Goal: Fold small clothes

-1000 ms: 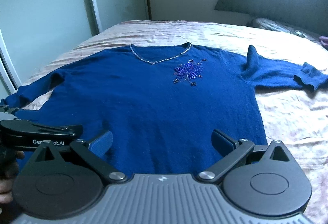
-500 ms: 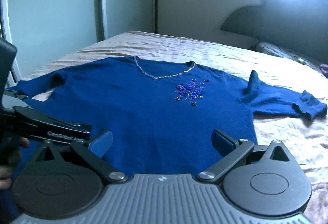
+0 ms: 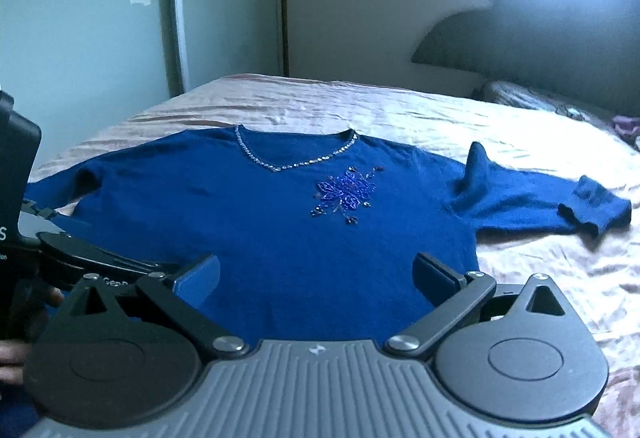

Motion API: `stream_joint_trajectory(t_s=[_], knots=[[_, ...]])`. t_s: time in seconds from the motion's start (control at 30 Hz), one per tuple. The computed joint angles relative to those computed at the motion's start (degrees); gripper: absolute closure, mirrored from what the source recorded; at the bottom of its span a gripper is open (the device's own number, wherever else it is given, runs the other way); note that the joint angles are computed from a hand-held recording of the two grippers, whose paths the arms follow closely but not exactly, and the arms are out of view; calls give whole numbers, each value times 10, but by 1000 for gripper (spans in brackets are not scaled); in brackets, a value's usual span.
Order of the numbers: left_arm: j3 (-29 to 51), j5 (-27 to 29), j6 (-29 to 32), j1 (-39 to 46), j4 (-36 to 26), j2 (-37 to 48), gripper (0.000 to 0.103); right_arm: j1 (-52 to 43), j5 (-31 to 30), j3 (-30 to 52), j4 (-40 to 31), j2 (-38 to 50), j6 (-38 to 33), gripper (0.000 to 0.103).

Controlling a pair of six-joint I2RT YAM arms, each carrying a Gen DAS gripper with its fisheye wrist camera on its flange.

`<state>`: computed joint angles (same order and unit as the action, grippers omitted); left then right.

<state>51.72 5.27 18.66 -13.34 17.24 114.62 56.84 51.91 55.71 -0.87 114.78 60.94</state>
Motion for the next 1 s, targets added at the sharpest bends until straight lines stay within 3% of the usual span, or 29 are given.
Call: stream_joint_trajectory(t_s=[0.5,0.6,0.7,0.77,0.87,0.93,1.0], knots=[[-6,12,-9,-13,70,26,1,-31,-34,-45,65,-1,-22,0],[-9,16,-8,-13,83,30,0,-35,-12,-76,100,-15,-37,1],[-8,20,-6,-11,89,35,0,-57,35,-95,42,-41,-19,1],[-7,21,-9,-11,90,38,0,-87,66,-114,5,-55,-8,4],[-6,19,-13,-13,92,41,0,-158,80,-146,-12,-61,-20,16],[-6,20,-12,-13,92,41,0,-204,69,-172,21,-60,-51,29],[-1,20,-12,-13,86,42,0,-252,40,-201,82,-58,-96,33]])
